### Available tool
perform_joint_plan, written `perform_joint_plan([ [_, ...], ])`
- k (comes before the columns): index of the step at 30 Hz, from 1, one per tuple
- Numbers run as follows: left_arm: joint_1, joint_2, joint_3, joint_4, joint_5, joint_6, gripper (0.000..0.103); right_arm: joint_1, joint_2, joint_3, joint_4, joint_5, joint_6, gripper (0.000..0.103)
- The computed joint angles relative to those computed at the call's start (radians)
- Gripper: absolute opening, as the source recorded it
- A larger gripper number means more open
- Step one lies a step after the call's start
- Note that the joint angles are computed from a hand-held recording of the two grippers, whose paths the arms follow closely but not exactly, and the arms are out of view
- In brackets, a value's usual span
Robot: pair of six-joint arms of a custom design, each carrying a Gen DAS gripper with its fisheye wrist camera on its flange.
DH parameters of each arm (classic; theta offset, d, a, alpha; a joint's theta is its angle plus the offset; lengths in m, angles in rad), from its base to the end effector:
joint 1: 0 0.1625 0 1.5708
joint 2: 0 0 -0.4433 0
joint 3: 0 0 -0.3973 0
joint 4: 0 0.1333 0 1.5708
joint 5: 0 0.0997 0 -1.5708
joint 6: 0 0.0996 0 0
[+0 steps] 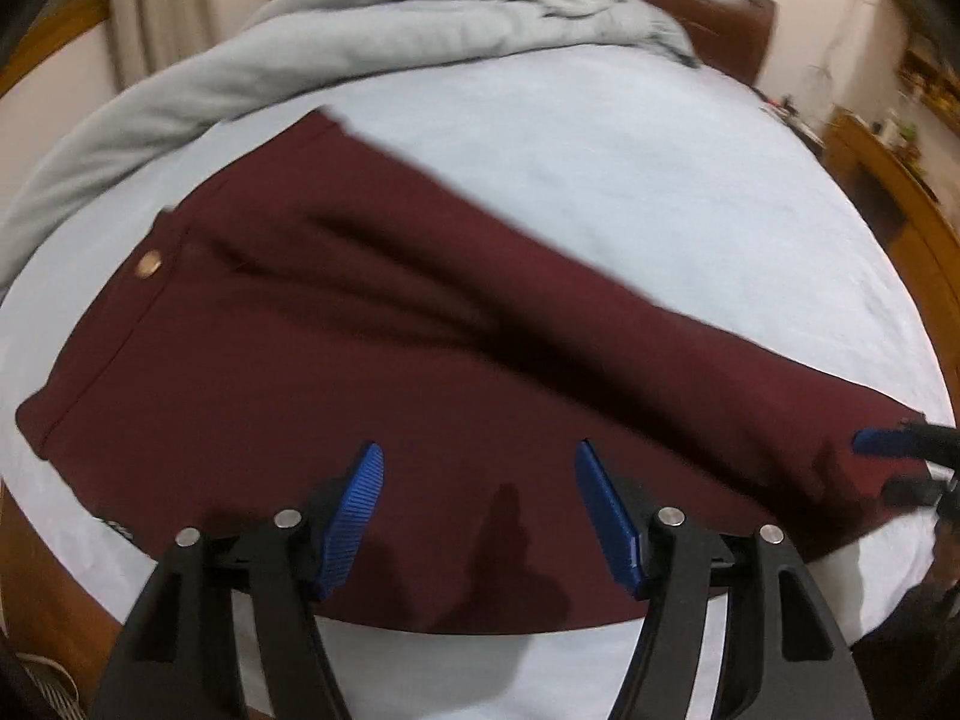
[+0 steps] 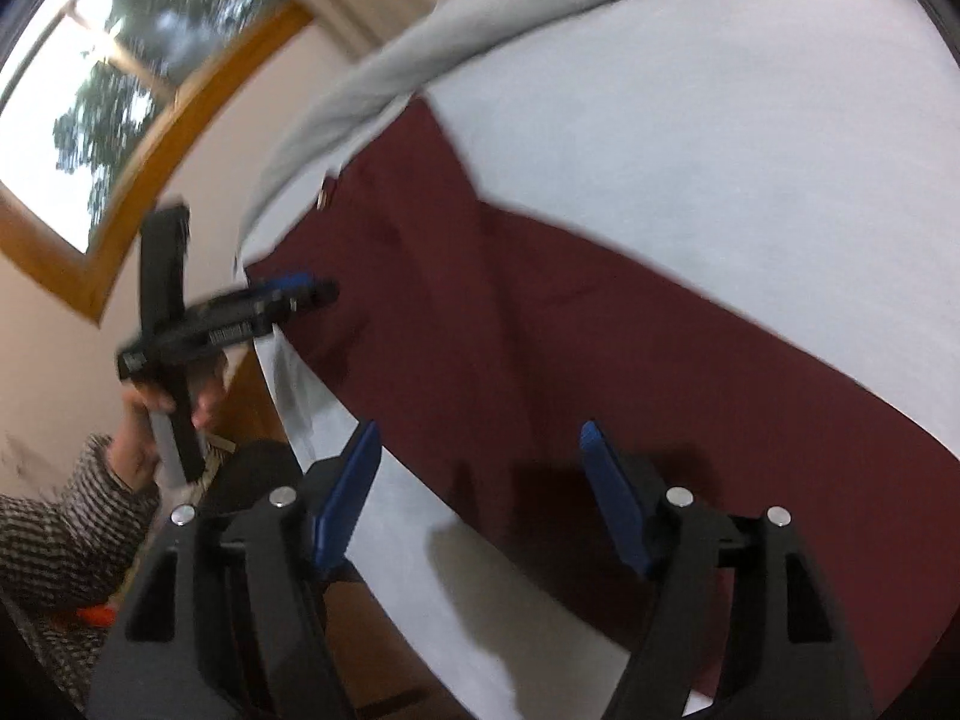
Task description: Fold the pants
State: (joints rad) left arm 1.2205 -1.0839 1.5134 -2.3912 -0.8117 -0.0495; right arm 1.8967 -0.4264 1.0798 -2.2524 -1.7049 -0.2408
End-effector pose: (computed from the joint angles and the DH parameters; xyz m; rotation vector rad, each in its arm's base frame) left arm -0.0466 -0.7158 0.3600 0.1718 2.3957 -0.6542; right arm 0.3767 -0.7399 0.0085 0.8383 -2.8892 0.0510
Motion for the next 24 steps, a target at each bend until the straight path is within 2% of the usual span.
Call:
perform_joint_plan([
  [1, 0.01, -0.004, -0.002, 0.01, 0.007, -0.014, 0.066, 0.011, 0.059, -0.091, 0.049, -0.013, 0.002, 0.069],
  [3, 0.027, -0.012, -0.005, 0.028, 0.008, -0.023, 0.066, 0.018, 0.131, -0.195, 0.122, -0.039, 0.005, 0.068],
  [5, 0.046, -0.02, -0.005, 0.041, -0.003, -0.038, 0.066, 0.02, 0.184, -0.284, 0.203, -0.022, 0.01, 0.054],
  [7, 0.063, -0.025, -0.002, 0.047, -0.025, -0.054, 0.067, 0.02, 0.189, -0.3, 0.245, -0.026, -0.008, 0.019],
  [9, 0.071, -0.033, 0.003, 0.035, -0.045, -0.049, 0.067, 0.031, 0.174, -0.277, 0.227, -0.058, -0.032, 0.009],
  [12, 0.075, -0.039, 0.008, 0.025, -0.056, -0.043, 0.067, 0.029, 0.098, -0.159, 0.161, -0.027, -0.058, 0.008],
  [14, 0.076, -0.041, 0.004, 0.032, -0.061, -0.053, 0.068, 0.034, 0.092, -0.125, 0.149, -0.051, -0.068, 0.008],
  [16, 0.073, -0.043, -0.012, 0.043, -0.082, -0.079, 0.067, 0.032, 0.111, -0.133, 0.184, -0.084, -0.038, 0.008],
  [17, 0.074, -0.047, -0.021, 0.042, -0.11, -0.087, 0.067, 0.025, 0.117, -0.114, 0.164, -0.096, -0.018, 0.008],
  [19, 0.066, -0.039, -0.063, 0.067, -0.141, -0.113, 0.068, 0.014, 0.112, -0.091, 0.125, -0.07, 0.005, 0.009],
  [21, 0.055, -0.002, -0.148, 0.131, -0.142, -0.121, 0.068, 0.007, 0.102, -0.075, 0.11, -0.045, 0.032, 0.009],
  [22, 0.048, 0.029, -0.206, 0.184, -0.119, -0.13, 0.069, 0.006, 0.096, -0.061, 0.095, -0.043, 0.038, 0.009],
  [24, 0.044, 0.128, -0.384, 0.318, -0.068, -0.139, 0.069, 0.008, 0.09, -0.044, 0.074, -0.056, 0.034, 0.009],
])
